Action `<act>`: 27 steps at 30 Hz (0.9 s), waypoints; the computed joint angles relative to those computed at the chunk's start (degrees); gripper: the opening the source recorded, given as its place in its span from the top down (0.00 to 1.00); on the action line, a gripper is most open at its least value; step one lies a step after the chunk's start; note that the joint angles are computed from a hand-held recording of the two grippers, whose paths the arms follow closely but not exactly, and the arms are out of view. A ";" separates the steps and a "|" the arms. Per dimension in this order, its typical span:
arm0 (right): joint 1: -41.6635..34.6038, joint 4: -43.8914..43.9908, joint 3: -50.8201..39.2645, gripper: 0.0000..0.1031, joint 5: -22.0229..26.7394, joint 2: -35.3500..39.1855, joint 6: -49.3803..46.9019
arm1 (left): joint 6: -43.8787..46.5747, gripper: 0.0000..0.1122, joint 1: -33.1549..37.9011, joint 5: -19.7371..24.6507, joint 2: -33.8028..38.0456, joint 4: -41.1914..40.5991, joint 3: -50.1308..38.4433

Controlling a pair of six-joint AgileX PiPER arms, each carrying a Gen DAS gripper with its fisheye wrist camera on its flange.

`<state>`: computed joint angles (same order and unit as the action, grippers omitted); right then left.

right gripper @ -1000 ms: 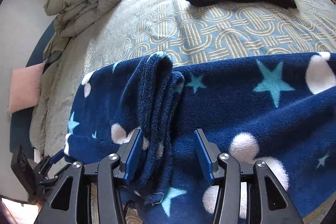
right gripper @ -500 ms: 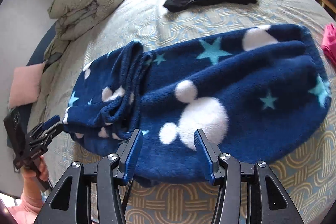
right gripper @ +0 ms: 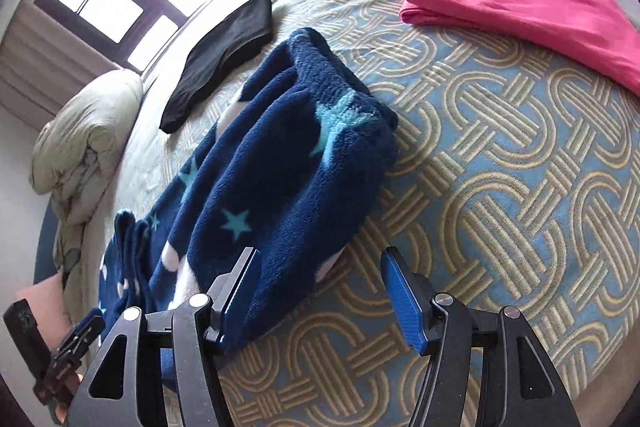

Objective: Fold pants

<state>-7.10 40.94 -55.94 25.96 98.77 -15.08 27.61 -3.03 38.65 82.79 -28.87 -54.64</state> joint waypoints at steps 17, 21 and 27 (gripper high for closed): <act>-3.18 15.98 -4.86 0.36 0.83 8.19 -16.03 | -10.85 0.40 -10.35 0.23 9.22 5.63 -8.31; -3.11 18.89 -5.38 0.32 0.52 8.89 -17.67 | -14.84 0.39 -12.95 -1.37 10.56 9.41 -8.84; -1.11 16.52 -7.23 0.34 -1.47 9.87 -13.80 | -14.23 0.39 -13.39 -1.85 10.44 9.78 -8.64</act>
<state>-8.22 57.46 -63.17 24.49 108.64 -28.88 13.38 -16.41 36.80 93.23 -19.09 -63.28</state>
